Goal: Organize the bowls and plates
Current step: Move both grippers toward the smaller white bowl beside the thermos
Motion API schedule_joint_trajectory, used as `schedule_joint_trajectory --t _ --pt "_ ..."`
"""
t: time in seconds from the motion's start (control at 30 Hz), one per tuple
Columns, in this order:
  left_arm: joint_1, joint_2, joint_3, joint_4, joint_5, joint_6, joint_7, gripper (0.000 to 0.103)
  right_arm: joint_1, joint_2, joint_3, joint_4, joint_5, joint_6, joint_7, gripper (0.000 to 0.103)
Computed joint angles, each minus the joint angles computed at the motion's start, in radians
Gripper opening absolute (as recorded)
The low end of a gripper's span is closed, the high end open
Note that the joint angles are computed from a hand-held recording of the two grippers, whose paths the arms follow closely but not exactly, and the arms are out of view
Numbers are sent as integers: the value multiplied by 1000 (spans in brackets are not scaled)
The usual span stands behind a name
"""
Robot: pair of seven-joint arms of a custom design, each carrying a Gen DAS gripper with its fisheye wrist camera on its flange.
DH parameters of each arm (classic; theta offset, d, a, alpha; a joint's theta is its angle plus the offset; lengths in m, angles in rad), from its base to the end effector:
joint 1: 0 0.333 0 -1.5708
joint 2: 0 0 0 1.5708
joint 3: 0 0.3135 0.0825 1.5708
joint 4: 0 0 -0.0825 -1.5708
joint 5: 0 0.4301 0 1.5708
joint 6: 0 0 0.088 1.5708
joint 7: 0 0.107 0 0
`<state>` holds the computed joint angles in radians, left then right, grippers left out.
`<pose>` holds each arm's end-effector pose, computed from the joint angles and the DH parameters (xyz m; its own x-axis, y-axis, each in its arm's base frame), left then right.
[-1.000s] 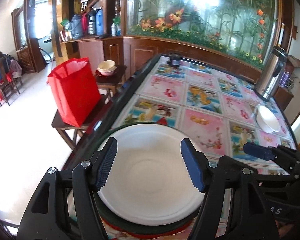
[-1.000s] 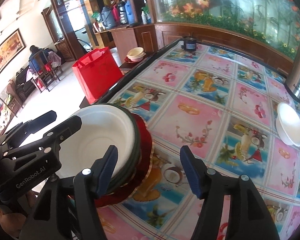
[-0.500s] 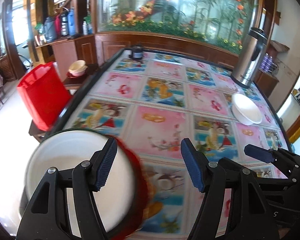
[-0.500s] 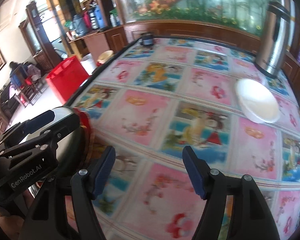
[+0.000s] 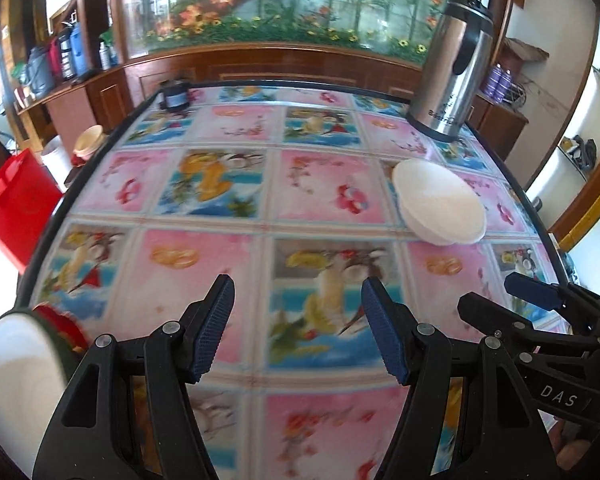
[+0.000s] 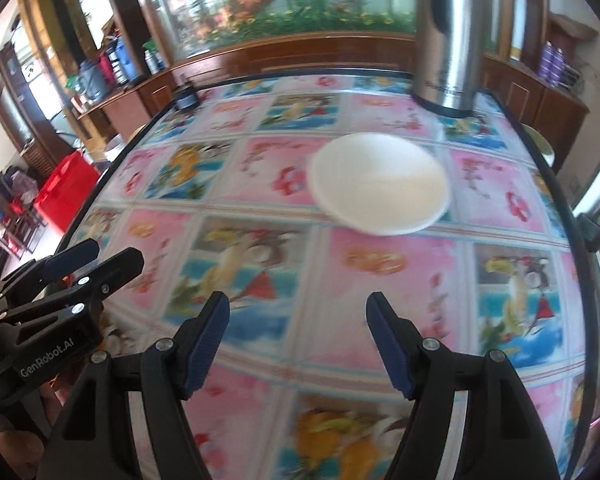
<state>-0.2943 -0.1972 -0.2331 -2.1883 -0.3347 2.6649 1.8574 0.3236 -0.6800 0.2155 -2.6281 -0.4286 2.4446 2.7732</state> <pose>0.5044 -0.2897 0.5234 -0.5706 -0.8174 0.0796 -0.6604 0.3991 -0.6360 0.3670 0.2202 0.4886 -0.3481 -0.9253 -0.1505 -0.7135 0.3656 -0.5977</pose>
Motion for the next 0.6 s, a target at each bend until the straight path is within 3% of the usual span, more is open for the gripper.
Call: schedule_joint_trajectory --t 0.27,0.43,0.6 --pt "-24 173 -52 183 151 -46 -131 67 -59 -99 -59 -75 1 -13 -51 71" --pt "-56 283 -52 309 226 -60 -214 67 -123 -132 -85 -95 -4 -8 -78 75" --pt "-103 403 -36 444 333 -120 -293 67 -168 -83 -128 -84 12 41 -128 75"
